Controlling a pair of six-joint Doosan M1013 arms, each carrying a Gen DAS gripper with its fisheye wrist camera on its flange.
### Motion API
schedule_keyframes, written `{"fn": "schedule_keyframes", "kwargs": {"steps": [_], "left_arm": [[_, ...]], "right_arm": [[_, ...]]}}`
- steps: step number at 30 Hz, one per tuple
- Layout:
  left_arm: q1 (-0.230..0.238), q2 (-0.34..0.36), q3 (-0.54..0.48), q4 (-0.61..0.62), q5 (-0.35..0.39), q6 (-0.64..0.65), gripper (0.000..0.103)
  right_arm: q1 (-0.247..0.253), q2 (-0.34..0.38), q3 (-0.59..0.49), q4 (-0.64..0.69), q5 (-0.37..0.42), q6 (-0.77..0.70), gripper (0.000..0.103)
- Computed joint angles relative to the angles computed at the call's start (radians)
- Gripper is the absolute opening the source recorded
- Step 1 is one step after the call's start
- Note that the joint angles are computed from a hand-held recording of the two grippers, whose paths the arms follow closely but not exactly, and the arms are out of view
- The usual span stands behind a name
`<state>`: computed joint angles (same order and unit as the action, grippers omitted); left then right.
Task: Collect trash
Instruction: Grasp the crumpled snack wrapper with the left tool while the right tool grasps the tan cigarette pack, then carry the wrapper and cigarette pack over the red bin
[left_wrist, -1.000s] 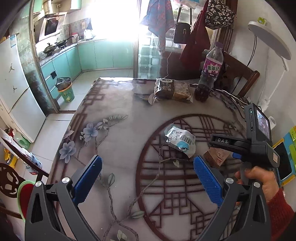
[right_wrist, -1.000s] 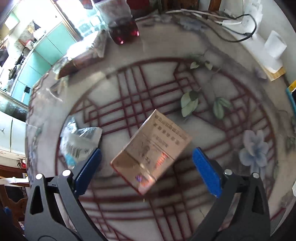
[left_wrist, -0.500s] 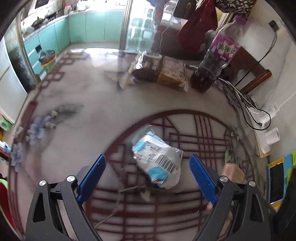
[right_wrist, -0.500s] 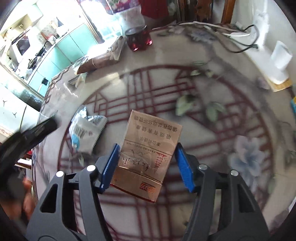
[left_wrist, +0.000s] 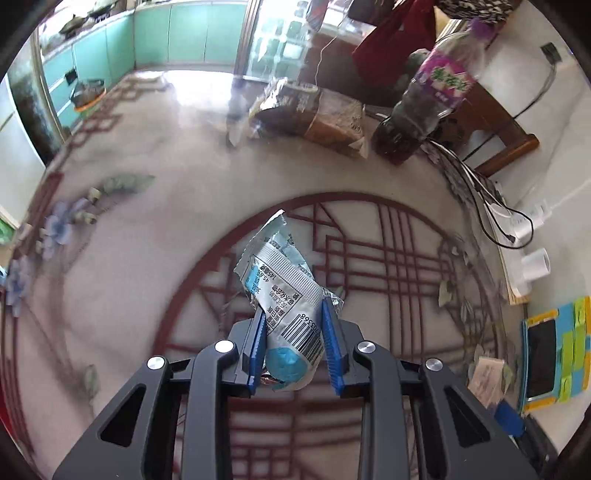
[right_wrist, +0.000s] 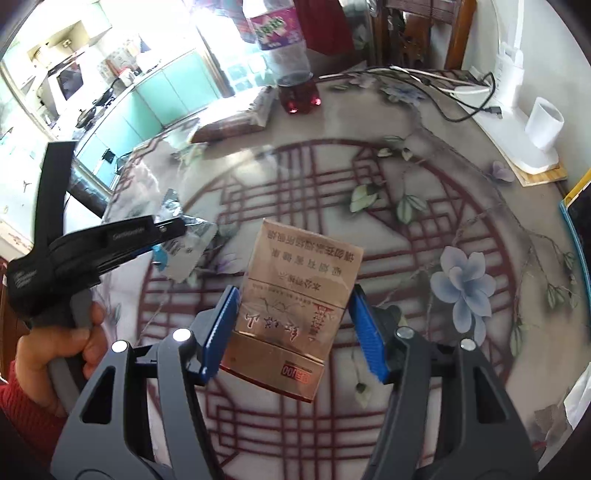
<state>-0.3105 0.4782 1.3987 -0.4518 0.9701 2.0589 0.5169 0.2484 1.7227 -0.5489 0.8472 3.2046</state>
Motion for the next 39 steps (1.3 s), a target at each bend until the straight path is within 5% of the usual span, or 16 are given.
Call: {"fn": "schedule_keyframes", "kwargs": {"steps": [9, 22, 39], "left_arm": [[0.074, -0.124, 0.088, -0.066, -0.016, 0.198, 0.025], [0.177, -0.246, 0.194, -0.141, -0.009, 0.317, 0.025], [0.339, -0.262, 0.199, -0.155, -0.019, 0.334, 0.025]], "right_arm": [[0.067, -0.009, -0.033, -0.029, 0.056, 0.015, 0.059], [0.168, 0.016, -0.122, -0.074, 0.124, 0.004, 0.059], [0.232, 0.138, -0.334, -0.086, 0.125, -0.153, 0.059]]}}
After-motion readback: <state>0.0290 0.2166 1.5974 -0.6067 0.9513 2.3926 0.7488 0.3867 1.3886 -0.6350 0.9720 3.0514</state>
